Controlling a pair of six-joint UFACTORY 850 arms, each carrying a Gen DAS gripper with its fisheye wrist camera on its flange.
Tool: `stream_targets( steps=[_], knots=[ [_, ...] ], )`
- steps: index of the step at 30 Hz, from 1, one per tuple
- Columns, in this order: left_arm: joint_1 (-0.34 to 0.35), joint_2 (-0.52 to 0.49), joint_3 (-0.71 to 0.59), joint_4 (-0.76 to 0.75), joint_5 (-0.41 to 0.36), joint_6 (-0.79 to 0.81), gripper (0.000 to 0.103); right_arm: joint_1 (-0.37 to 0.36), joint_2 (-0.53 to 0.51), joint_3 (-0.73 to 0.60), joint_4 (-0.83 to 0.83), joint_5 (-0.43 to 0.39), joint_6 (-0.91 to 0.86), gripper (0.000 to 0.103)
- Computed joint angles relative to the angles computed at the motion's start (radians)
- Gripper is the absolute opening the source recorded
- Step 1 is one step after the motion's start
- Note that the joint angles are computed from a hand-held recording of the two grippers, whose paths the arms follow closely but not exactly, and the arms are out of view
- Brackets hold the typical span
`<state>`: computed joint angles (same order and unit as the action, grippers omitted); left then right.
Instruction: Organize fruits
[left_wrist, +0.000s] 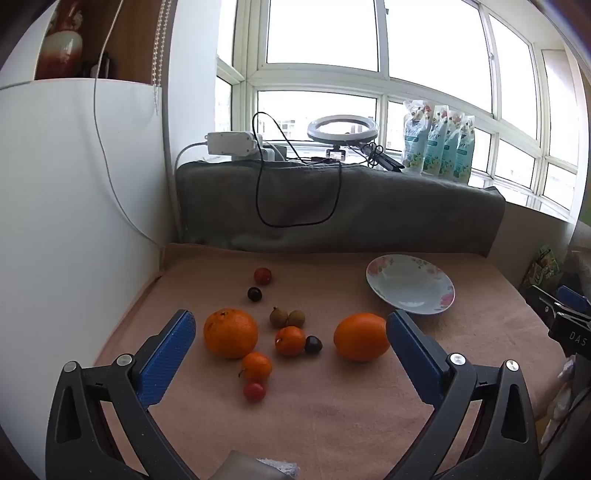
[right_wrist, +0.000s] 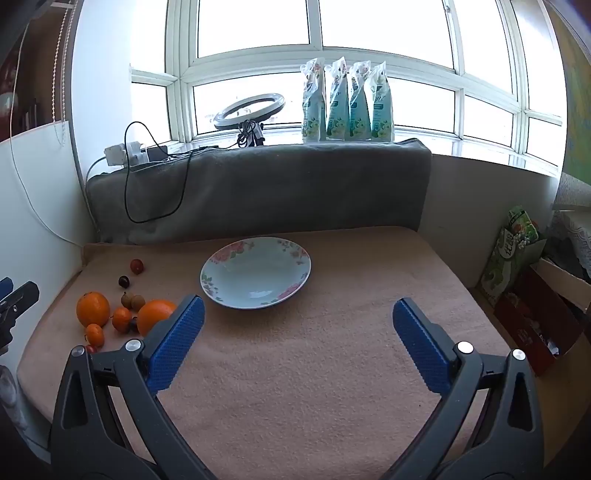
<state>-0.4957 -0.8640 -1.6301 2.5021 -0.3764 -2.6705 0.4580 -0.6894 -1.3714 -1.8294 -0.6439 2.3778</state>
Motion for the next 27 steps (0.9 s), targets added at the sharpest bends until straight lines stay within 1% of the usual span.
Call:
stream_targets(
  steps=[2,3,4,6,7,8,9,10,14,15,27],
  knots=[
    [-0.004,0.003,0.004,-0.009,-0.006,0.016,0.103,0.000,-0.001,-0.001,-0.002,-0.001,0.001,0.103],
    [-0.004,-0.005,-0.010,-0.058,0.010,0.054,0.103,0.001,-0.001,-0.001,-0.003,-0.002,0.003,0.103],
    [-0.006,-0.005,-0.010,-0.065,0.008,0.063,0.103,0.001,-0.002,-0.002,0.000,-0.003,0.000,0.103],
    [-0.008,-0.004,-0.007,-0.040,0.003,0.042,0.103,0.001,-0.002,-0.003,0.001,0.003,-0.005,0.103],
    [0.004,-0.004,0.005,0.022,-0.001,-0.020,0.103,0.001,-0.001,-0.003,0.000,0.006,-0.007,0.103],
    [0.004,-0.002,0.010,0.042,-0.004,-0.040,0.103,0.000,0.000,-0.002,-0.001,0.008,-0.007,0.103],
    [0.002,-0.006,-0.005,0.020,0.013,-0.022,0.103,0.001,-0.007,-0.013,0.005,0.009,-0.016,0.103],
    [0.000,-0.006,-0.008,-0.012,0.014,0.007,0.103,0.001,-0.008,-0.015,0.007,0.008,-0.018,0.103],
    [0.001,-0.004,-0.003,-0.006,0.011,0.003,0.103,0.000,-0.009,-0.014,0.005,0.007,-0.015,0.103],
    [-0.001,-0.006,-0.013,-0.035,0.019,0.030,0.103,0.001,-0.009,-0.012,0.003,0.005,-0.013,0.103],
    [-0.001,-0.005,-0.008,-0.023,0.015,0.017,0.103,0.000,0.000,-0.002,0.002,0.012,-0.009,0.103]
  ],
)
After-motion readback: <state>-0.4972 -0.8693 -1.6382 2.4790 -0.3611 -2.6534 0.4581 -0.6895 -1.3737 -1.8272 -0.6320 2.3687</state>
